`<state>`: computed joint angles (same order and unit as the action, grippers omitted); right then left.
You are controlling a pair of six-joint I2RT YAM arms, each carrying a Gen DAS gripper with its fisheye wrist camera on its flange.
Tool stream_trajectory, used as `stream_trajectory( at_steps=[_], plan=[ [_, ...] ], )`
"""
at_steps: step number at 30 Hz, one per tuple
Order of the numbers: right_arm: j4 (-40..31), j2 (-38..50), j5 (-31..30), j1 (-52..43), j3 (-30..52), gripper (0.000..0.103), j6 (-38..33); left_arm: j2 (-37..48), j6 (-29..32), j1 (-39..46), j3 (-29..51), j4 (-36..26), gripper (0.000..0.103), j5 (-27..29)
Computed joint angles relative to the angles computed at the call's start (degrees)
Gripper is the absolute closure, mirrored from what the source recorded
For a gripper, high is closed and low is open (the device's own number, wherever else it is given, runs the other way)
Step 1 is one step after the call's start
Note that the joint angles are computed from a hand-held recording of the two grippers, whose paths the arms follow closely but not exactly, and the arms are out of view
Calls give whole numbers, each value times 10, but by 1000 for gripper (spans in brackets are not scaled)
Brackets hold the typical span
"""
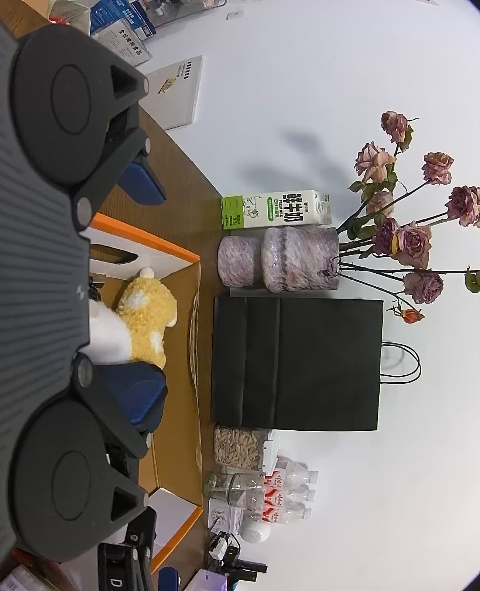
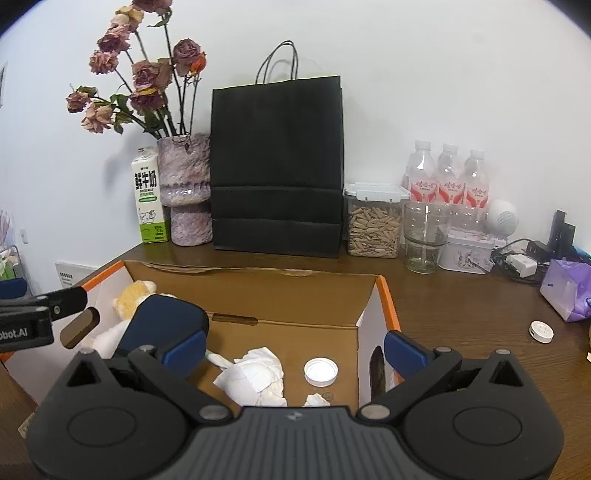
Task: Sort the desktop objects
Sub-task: 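Lower both grippers into the box and open them to drop cable and lid, then withdraw both tools from the box back over the table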
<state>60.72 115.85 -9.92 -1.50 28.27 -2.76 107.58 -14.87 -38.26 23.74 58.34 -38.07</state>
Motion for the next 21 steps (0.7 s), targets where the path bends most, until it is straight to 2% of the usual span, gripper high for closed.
stream_trajectory(
  at_steps=[8, 16, 21],
  plan=[
    [-21, -23, -10, 6, -7, 0, -14, -17, 9, -10, -10, 4, 0, -19],
    [-73, -159, -52, -36, -87, 0, -65, -124, 2, -11, -69, -40, 0, -20],
    [-106, -234, -101, -86, -144, 0, -87, -208, -16, -16, -132, -86, 0, -38]
  ],
)
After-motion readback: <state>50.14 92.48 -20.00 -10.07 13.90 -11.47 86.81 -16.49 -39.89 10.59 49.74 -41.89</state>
